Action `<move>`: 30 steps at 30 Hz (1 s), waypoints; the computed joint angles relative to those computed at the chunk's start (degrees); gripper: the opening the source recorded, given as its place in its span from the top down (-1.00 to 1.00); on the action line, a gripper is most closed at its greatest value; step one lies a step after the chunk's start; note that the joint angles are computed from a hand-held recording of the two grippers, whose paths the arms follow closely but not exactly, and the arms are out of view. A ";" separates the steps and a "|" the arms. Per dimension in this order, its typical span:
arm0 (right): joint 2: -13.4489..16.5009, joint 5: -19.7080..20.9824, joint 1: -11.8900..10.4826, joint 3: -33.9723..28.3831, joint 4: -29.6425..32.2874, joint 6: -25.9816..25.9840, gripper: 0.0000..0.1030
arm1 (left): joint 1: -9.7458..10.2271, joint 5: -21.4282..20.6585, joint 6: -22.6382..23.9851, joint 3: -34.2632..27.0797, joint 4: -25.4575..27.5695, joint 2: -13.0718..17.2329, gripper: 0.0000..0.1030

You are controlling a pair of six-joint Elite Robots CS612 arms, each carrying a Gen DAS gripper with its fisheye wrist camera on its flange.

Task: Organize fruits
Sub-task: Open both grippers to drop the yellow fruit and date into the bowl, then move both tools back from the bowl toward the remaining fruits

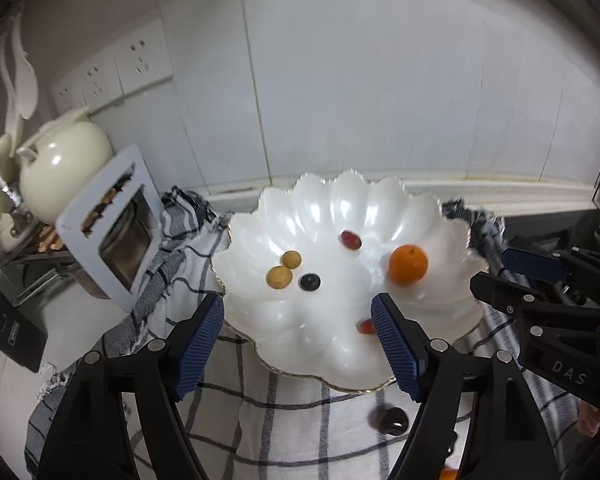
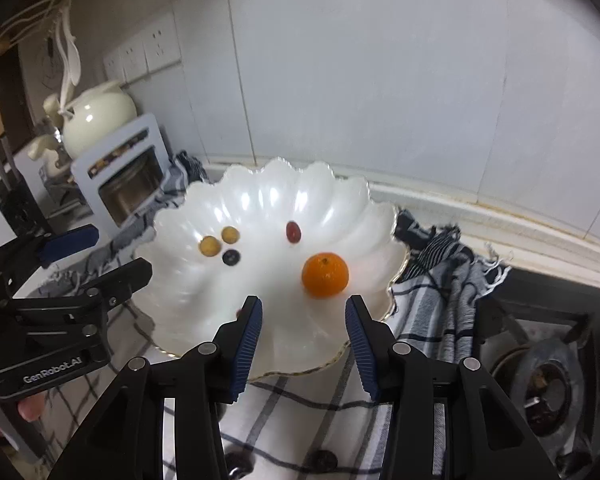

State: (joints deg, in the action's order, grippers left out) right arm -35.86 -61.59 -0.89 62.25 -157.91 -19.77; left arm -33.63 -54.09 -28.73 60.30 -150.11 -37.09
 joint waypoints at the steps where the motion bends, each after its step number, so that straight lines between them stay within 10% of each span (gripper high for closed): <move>1: -0.34 0.50 -0.16 0.60 -1.04 0.17 0.13 | -0.24 0.65 0.10 0.52 -0.77 -0.35 -0.52; 30: -9.12 10.57 -5.40 18.36 -18.87 -1.74 0.13 | -8.09 12.59 1.41 13.88 -13.15 -8.05 -0.59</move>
State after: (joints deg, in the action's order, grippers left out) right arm -44.98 -51.02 -6.29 80.61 -176.78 -21.50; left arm -41.73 -41.50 -27.32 74.17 -163.25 -45.14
